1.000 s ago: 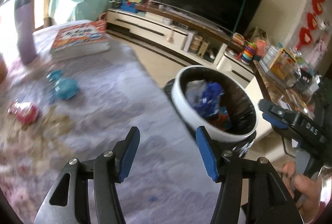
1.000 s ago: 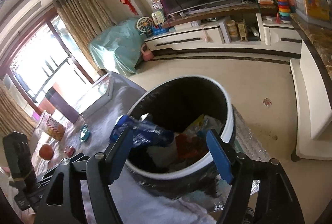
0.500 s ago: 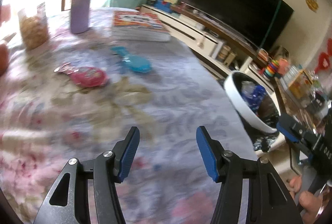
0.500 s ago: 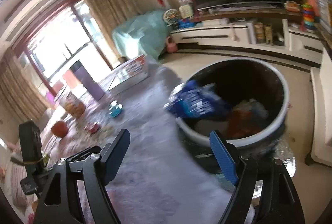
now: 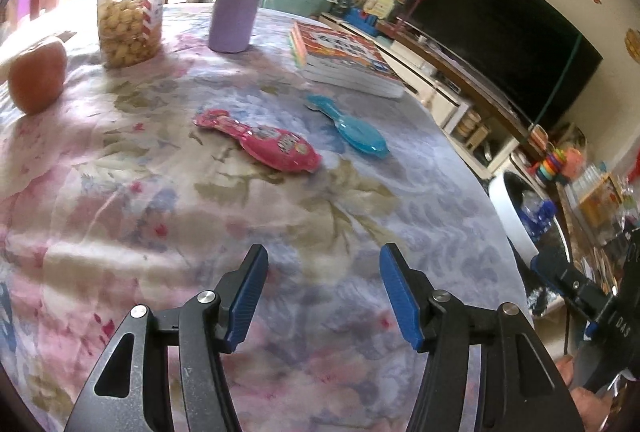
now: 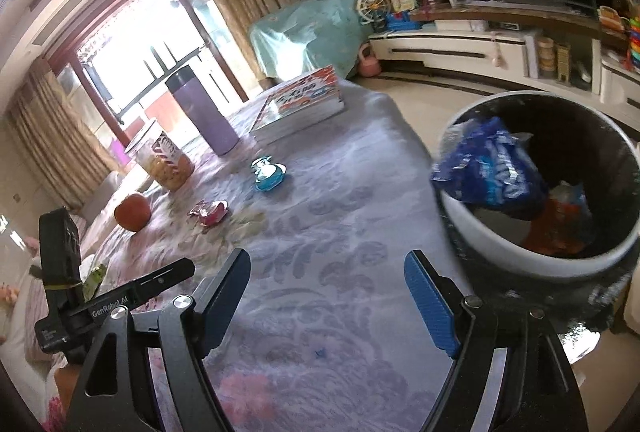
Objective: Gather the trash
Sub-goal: 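Move both tools back toward the remaining table trash, then grasp the pink candy package with the left tool while the right tool grasps the blue toy package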
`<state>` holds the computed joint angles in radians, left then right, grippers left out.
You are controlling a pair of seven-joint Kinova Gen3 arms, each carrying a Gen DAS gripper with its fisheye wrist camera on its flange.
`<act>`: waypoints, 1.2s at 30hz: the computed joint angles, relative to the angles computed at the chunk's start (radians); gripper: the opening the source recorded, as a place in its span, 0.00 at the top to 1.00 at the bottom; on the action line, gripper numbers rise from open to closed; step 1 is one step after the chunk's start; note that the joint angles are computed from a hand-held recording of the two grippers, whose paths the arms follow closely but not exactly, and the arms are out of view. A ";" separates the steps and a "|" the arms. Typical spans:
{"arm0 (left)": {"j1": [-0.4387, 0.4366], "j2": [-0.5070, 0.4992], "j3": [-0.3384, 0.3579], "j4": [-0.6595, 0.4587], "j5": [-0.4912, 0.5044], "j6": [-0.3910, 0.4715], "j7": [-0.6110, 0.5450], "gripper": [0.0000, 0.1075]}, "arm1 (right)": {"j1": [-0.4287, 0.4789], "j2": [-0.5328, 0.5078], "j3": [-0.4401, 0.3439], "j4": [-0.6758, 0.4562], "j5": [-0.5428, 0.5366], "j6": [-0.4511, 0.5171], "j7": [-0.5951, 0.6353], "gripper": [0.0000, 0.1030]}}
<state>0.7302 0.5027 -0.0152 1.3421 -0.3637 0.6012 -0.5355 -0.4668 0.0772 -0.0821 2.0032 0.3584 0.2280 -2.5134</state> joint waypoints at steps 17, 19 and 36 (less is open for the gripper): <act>-0.068 0.303 -0.034 -0.508 0.064 0.313 -0.134 0.36 | 0.120 0.146 -0.065 -0.129 -0.329 -0.047 0.403 0.21; -0.051 0.320 -0.061 -0.526 0.037 0.328 -0.123 0.39 | 0.143 0.168 -0.085 -0.150 -0.365 -0.042 0.449 0.21; -0.309 0.070 0.188 -0.047 0.282 -0.008 -0.553 0.50 | 0.061 0.400 -0.052 -0.484 -0.394 0.195 0.671 0.22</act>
<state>0.4216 0.5724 0.1727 1.2947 -0.0819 0.5931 -1.0884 -0.4063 0.4770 -0.1344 1.5188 -0.0352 0.4228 -1.8428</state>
